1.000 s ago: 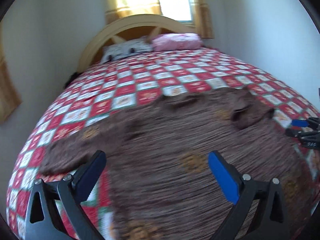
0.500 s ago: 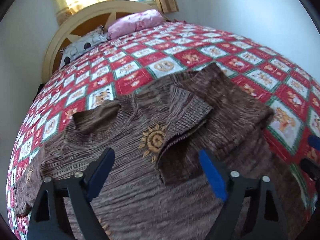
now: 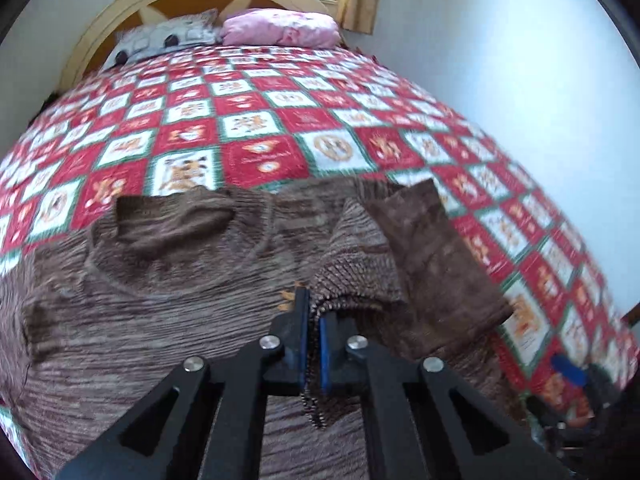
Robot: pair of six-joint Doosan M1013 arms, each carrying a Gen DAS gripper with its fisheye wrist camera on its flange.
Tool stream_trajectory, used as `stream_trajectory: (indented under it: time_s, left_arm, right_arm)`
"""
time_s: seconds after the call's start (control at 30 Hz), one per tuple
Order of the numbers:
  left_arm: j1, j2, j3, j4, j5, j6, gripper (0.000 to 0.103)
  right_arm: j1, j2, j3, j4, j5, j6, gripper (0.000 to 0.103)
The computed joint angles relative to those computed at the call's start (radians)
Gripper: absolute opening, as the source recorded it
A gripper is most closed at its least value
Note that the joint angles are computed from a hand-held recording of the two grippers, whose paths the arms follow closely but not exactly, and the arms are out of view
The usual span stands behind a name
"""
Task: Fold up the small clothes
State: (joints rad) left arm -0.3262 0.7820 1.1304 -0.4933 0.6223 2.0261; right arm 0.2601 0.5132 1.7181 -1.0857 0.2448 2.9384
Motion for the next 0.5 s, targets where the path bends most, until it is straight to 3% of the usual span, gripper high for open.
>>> stream_trajectory:
  time_s: [0.17,0.3,0.43,0.47,0.5]
  left_arm:
    - [0.05,0.025,-0.053,-0.147,0.12,-0.004,0.005]
    - [0.071,0.03,-0.053,-0.145,0.117,-0.046,0.005]
    - [0.071,0.06,-0.075,-0.051,0.146,-0.12,0.009]
    - [0.064,0.061,-0.069,0.011,0.122,-0.175,0.009]
    - [0.057,0.062,-0.061,0.078,0.092,-0.232,0.016]
  right_arm:
    - [0.005,0.003,-0.005,0.005,0.018,-0.014,0.067]
    - [0.006,0.005,-0.007,0.009,0.025,-0.021,0.067]
    - [0.011,0.007,-0.011,0.016,0.039,-0.032,0.068]
    - [0.011,0.008,-0.011,0.015,0.039,-0.032,0.068]
    - [0.011,0.007,-0.01,0.013,0.037,-0.03,0.068]
